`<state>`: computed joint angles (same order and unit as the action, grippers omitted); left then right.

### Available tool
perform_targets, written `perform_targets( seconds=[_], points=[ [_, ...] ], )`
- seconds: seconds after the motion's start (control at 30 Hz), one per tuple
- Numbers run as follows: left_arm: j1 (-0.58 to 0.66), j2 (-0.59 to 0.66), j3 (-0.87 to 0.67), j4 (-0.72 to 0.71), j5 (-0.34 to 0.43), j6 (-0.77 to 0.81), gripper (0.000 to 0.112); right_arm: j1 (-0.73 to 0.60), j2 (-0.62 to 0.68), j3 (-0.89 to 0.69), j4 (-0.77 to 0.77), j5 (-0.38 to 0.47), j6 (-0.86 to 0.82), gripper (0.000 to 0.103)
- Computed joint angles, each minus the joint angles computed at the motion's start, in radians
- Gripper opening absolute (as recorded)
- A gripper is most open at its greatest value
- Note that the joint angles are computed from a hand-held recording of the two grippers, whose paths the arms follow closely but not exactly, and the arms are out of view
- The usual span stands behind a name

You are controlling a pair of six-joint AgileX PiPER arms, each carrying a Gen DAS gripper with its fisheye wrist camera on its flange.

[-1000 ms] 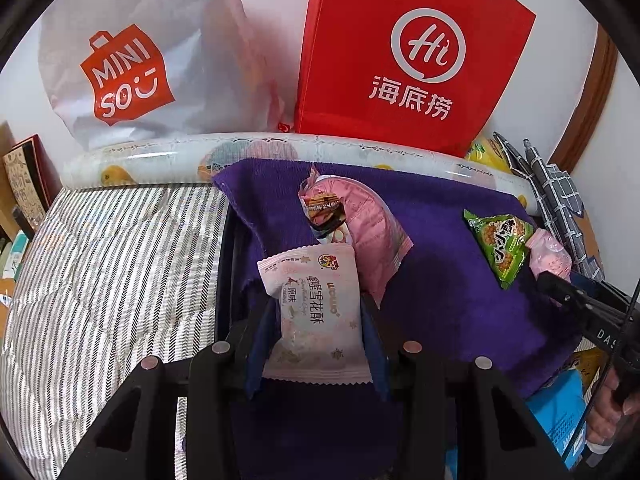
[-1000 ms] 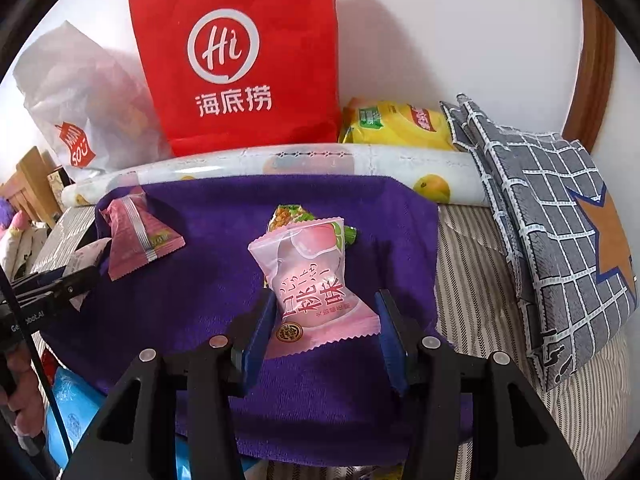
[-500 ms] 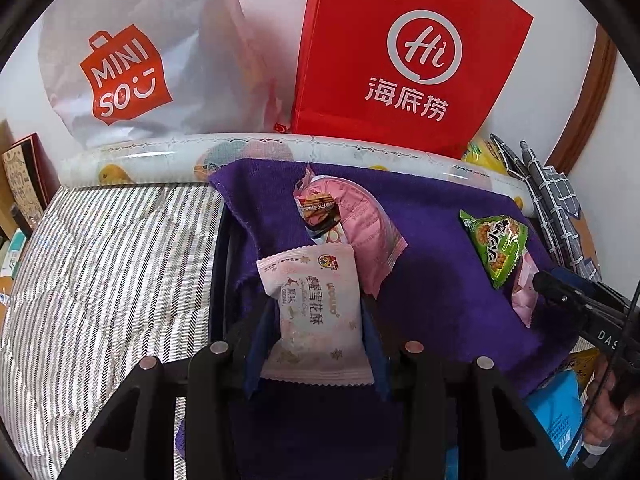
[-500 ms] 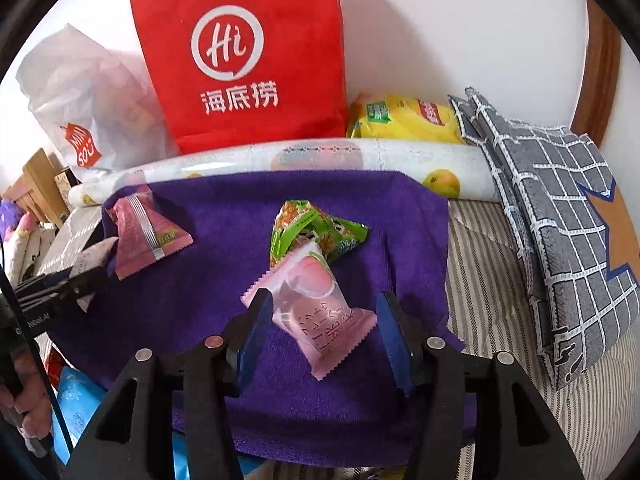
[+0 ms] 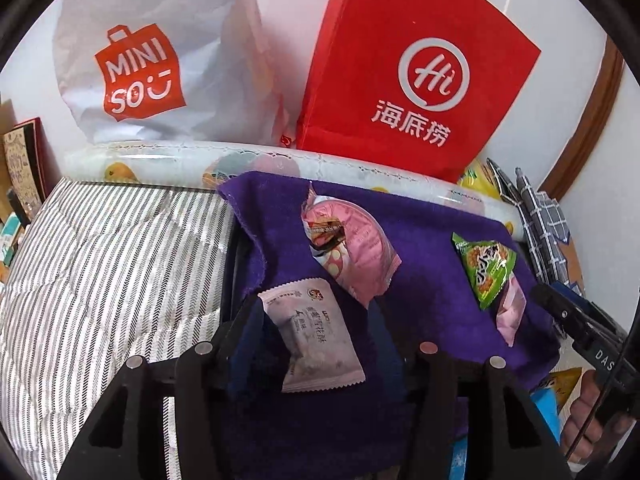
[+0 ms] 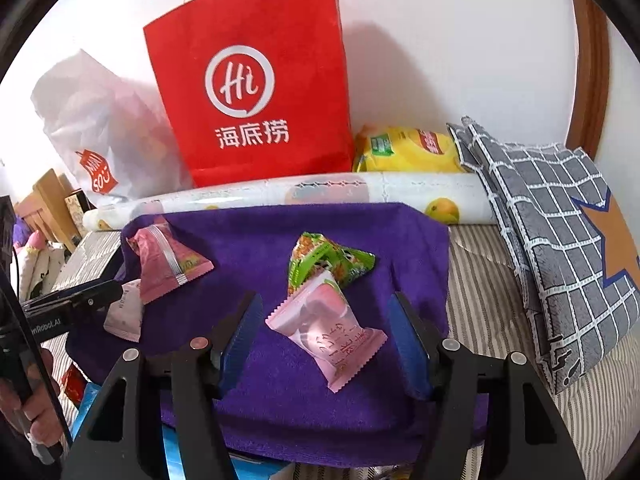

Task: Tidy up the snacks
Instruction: 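Grasp the yellow chip packet with the right gripper while the left withdraws from the towel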

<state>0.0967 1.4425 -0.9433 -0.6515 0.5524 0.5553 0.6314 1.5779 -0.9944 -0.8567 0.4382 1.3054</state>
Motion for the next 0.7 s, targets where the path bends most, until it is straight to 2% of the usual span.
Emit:
perform_targets(
  seconds=[0.17, 0.37, 0.47, 0.6, 0.7],
  points=[
    [0.001, -0.005, 0.000, 0.021, -0.005, -0.037, 0.052, 0.019, -0.042, 0.037, -0.125, -0.013, 0.139, 0.063],
    [-0.023, -0.041, 0.016, 0.061, -0.020, -0.074, 0.053, 0.093, -0.149, 0.089, -0.273, 0.103, 0.274, 0.063],
    [-0.038, -0.062, 0.026, 0.083, -0.033, -0.093, 0.053, 0.140, -0.187, 0.104, -0.228, 0.217, 0.240, 0.063],
    [-0.037, -0.083, 0.032, 0.047, -0.019, -0.063, 0.053, 0.151, -0.270, 0.182, -0.109, 0.236, 0.179, 0.063],
    [-0.042, -0.099, 0.039, 0.042, -0.021, -0.060, 0.054, 0.169, -0.336, 0.262, -0.062, 0.228, 0.204, 0.063]
  ],
)
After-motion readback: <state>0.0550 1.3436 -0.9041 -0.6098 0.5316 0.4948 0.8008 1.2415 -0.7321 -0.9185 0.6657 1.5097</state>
